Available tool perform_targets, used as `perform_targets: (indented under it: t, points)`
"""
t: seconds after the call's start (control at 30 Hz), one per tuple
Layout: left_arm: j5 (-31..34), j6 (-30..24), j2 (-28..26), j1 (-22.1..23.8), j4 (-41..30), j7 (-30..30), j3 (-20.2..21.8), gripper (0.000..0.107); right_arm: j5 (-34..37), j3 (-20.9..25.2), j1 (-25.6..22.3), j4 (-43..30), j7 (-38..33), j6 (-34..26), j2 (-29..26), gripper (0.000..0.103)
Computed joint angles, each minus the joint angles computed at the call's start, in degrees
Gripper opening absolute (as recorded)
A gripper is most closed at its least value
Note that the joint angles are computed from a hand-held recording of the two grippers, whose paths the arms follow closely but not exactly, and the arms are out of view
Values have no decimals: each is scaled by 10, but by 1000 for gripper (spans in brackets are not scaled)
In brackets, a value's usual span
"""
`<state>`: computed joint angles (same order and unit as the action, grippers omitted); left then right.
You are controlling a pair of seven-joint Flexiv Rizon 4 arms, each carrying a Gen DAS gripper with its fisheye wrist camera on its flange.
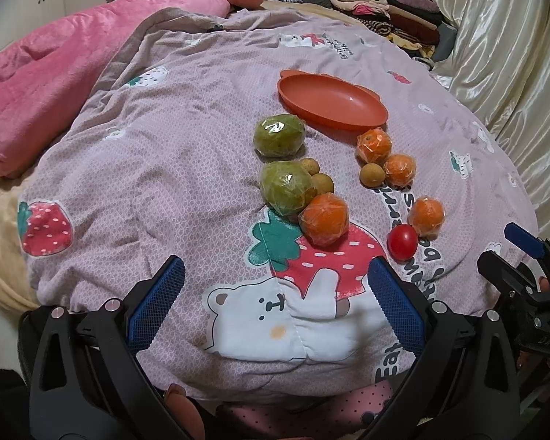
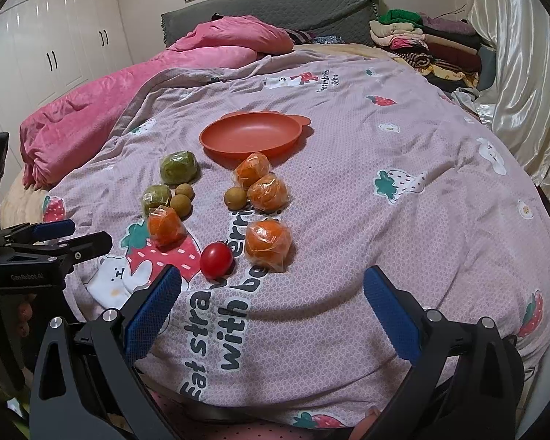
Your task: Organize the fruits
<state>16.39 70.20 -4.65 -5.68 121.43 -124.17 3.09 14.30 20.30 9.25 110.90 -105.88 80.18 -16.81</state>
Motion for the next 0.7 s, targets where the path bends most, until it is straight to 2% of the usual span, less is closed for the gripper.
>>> perform_targets:
  t: [0.7]
  points:
    - [-4,1,3,1,0,3,-2,94,-3,-2,0,1,-2,3,2,99]
